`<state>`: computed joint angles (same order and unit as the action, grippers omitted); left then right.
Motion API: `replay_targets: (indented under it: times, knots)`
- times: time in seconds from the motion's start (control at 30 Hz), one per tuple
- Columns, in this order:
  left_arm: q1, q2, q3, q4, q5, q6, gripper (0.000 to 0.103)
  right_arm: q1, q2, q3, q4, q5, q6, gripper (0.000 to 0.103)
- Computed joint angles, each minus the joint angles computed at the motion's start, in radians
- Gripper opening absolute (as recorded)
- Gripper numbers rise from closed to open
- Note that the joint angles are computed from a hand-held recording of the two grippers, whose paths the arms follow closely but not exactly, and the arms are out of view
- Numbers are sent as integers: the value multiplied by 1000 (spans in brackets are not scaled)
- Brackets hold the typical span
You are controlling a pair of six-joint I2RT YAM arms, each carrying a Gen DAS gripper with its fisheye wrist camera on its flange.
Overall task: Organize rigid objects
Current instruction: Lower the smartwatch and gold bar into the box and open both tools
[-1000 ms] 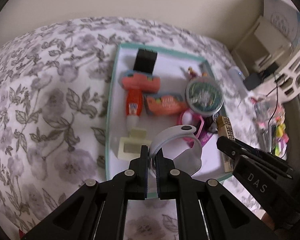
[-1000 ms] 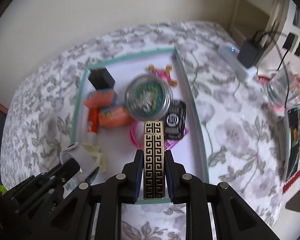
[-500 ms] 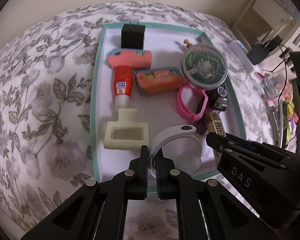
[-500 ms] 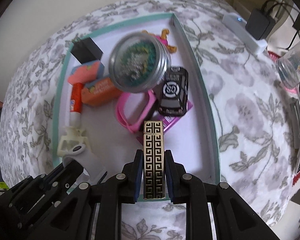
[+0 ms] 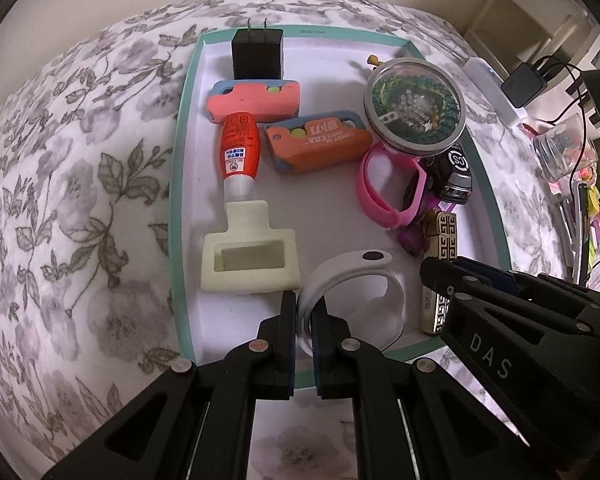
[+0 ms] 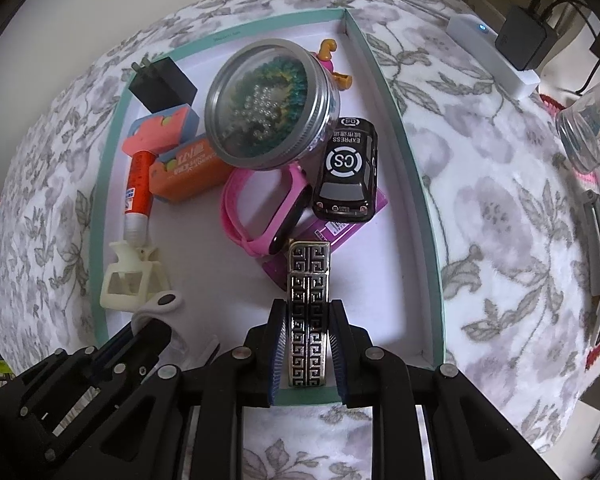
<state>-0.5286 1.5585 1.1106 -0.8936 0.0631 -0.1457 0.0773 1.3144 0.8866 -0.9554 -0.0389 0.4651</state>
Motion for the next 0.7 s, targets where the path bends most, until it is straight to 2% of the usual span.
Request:
replay_targets:
  times: [0.1, 0.17, 0.47, 0.7]
  knots:
    - [-1, 2, 11, -11, 4, -1, 10, 9, -1, 14, -6, 6, 10, 29]
    - [-2, 5, 23, -24, 1, 1, 20, 7, 1, 23, -12, 9, 7, 36]
    - [7, -35, 71, -65, 6, 4, 37, 24, -36, 96, -61, 58, 2, 37]
    - [51, -90, 86, -80, -20, 14, 43, 37, -52, 142, -80, 82, 8, 37]
